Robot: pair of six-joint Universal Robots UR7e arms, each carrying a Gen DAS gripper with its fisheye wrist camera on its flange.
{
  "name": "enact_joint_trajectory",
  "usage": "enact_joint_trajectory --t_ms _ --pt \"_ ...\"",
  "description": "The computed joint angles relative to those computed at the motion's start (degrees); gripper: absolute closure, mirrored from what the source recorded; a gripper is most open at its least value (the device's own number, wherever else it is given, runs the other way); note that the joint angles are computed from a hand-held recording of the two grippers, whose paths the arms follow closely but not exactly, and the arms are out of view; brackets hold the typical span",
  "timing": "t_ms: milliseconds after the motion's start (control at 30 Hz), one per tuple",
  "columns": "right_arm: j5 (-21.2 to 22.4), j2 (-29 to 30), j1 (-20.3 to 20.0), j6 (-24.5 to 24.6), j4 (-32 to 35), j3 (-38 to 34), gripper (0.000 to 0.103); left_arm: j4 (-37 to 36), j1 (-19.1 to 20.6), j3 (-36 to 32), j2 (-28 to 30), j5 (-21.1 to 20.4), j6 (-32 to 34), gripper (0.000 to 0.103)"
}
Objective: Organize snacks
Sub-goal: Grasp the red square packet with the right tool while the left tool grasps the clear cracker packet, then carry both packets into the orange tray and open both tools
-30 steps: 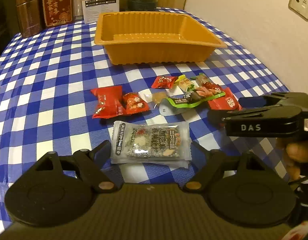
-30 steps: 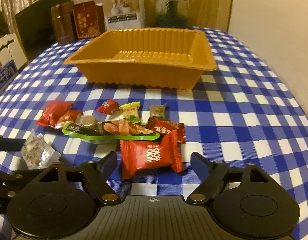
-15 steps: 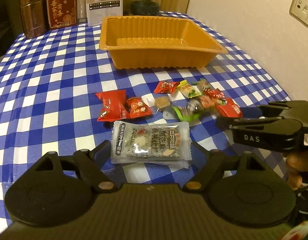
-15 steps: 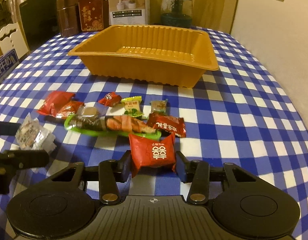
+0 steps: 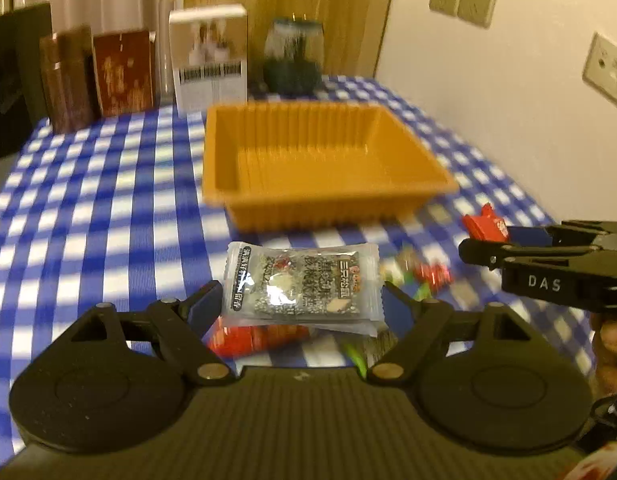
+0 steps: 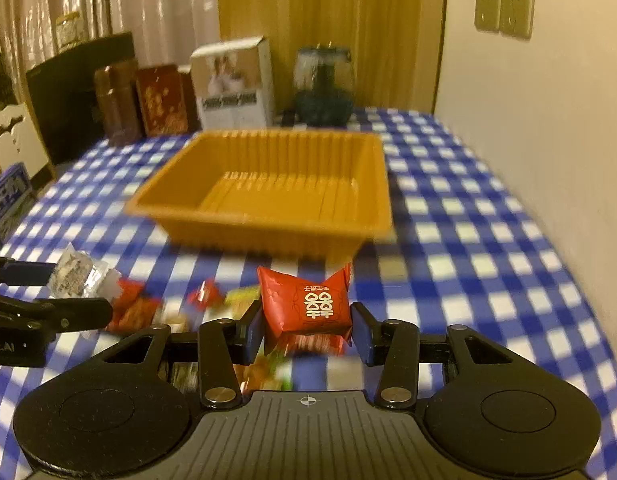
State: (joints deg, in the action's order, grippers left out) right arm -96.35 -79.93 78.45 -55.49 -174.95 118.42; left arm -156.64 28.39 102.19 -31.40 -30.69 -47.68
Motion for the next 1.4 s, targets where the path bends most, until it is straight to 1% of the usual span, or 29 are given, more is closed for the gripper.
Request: enact_joint_trajectory --t_ms 133,267,467,633,800,933,1033,1200,1367,1400 --pt "1.17 4.04 1.17 1.38 -1.80 -4.12 0.057 -5.16 2.48 -3.44 1.10 2.13 7.26 0.021" --pt "2.57 7.55 1.89 3.06 -1.21 -8.65 0.057 -9.39 4.97 -7.10 2.58 3.19 13.32 0.021" --pt "3.11 12.14 2.62 4.61 0.48 -14.47 0.057 -11.83 8.15 -11.82 4.64 3.20 18.45 0.021" --pt "2.26 14.74 2.60 5.06 2.50 -17.50 0.057 -12.96 9.75 -14.87 6.63 2.88 20.99 0.021" --pt "1.50 15.54 2.40 5.74 3.15 -18.26 0.057 -13.77 10.77 -16.96 8.33 2.21 23.38 0.020" --pt "1.25 15.76 2.35 6.17 3.25 -18.53 0.057 -14.84 11.54 -17.75 9.12 0.94 24.80 0.011" --pt "1.12 15.84 2.32 6.48 3.17 -18.59 0.057 -15.21 11.14 -17.23 9.22 2.86 25.15 0.010" --pt "1.51 15.73 2.24 7.06 3.49 -18.59 0.057 -15.42 10.35 -14.64 7.77 4.10 23.64 0.010" --pt "3.69 15.46 1.94 7.81 4.36 -18.43 0.056 -14.96 9.91 -13.06 6.70 4.45 22.07 0.010" --pt "4.62 15.41 1.76 8.08 4.96 -18.56 0.054 -14.77 9.82 -12.76 6.50 4.52 21.63 0.010"
